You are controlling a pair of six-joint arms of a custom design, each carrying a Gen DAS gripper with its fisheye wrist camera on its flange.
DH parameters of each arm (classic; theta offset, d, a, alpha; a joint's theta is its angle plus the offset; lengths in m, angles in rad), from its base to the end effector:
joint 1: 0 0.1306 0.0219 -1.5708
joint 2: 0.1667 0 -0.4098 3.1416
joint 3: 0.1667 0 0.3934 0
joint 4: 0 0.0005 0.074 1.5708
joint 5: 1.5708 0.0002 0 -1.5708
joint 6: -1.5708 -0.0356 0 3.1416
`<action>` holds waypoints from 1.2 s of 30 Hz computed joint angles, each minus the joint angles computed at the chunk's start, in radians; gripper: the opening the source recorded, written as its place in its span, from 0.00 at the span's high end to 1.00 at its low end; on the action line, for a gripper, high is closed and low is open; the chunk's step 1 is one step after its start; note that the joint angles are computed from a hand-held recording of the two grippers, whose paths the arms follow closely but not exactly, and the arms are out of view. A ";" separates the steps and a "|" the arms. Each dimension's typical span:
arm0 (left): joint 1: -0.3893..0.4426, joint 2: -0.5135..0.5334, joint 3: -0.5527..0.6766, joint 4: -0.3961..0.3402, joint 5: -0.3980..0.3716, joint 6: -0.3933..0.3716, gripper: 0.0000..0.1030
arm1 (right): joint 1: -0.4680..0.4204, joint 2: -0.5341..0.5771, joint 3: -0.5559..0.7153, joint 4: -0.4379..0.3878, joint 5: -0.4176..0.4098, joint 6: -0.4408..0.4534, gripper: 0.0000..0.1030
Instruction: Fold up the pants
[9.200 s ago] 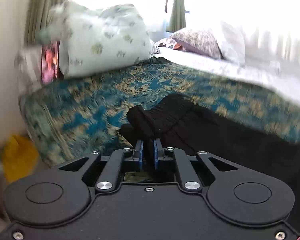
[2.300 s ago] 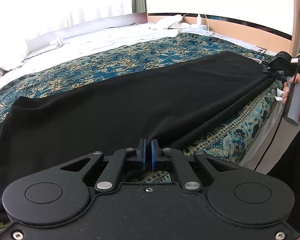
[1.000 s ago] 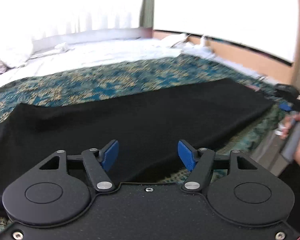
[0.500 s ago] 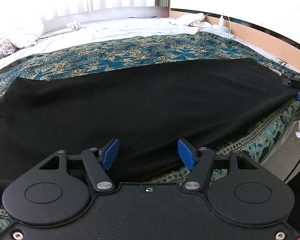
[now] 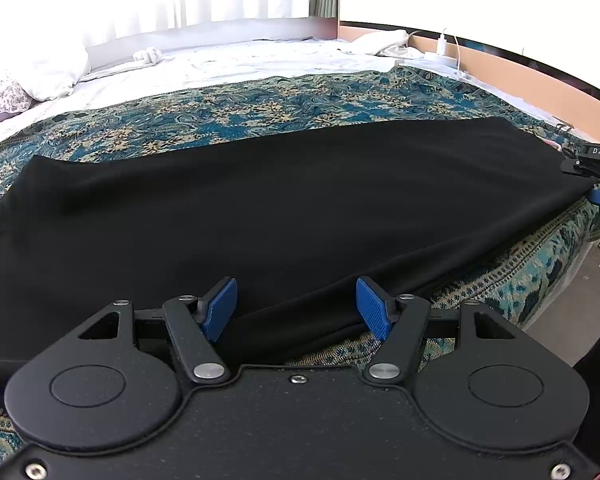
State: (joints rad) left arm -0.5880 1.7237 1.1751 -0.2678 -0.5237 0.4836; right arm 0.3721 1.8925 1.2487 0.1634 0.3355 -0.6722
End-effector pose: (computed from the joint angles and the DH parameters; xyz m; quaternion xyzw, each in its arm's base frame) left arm 0.4739 -0.2951 0.2380 -0.0484 0.9018 0.0253 0.4288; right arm 0.5859 0.2155 0.2064 0.2116 0.8206 0.1313 0.5144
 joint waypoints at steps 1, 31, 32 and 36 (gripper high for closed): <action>0.000 0.000 0.000 0.000 0.000 -0.002 0.38 | -0.001 0.002 0.005 -0.004 -0.003 0.003 0.35; 0.086 -0.232 -0.225 -0.005 -0.031 0.174 0.73 | 0.036 0.075 0.339 -0.204 -0.255 -0.031 0.92; 0.091 -0.250 -0.248 0.011 -0.033 0.178 0.73 | 0.071 0.095 0.398 -0.250 -0.281 0.041 0.92; 0.098 -0.324 -0.337 0.062 -0.071 0.171 0.73 | 0.232 0.206 0.620 -0.456 -0.447 0.327 0.92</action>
State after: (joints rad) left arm -0.4895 1.3999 0.8385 -0.2055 -0.5951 0.6548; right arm 0.6036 2.0981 1.8690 -0.2926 -0.1119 -0.3454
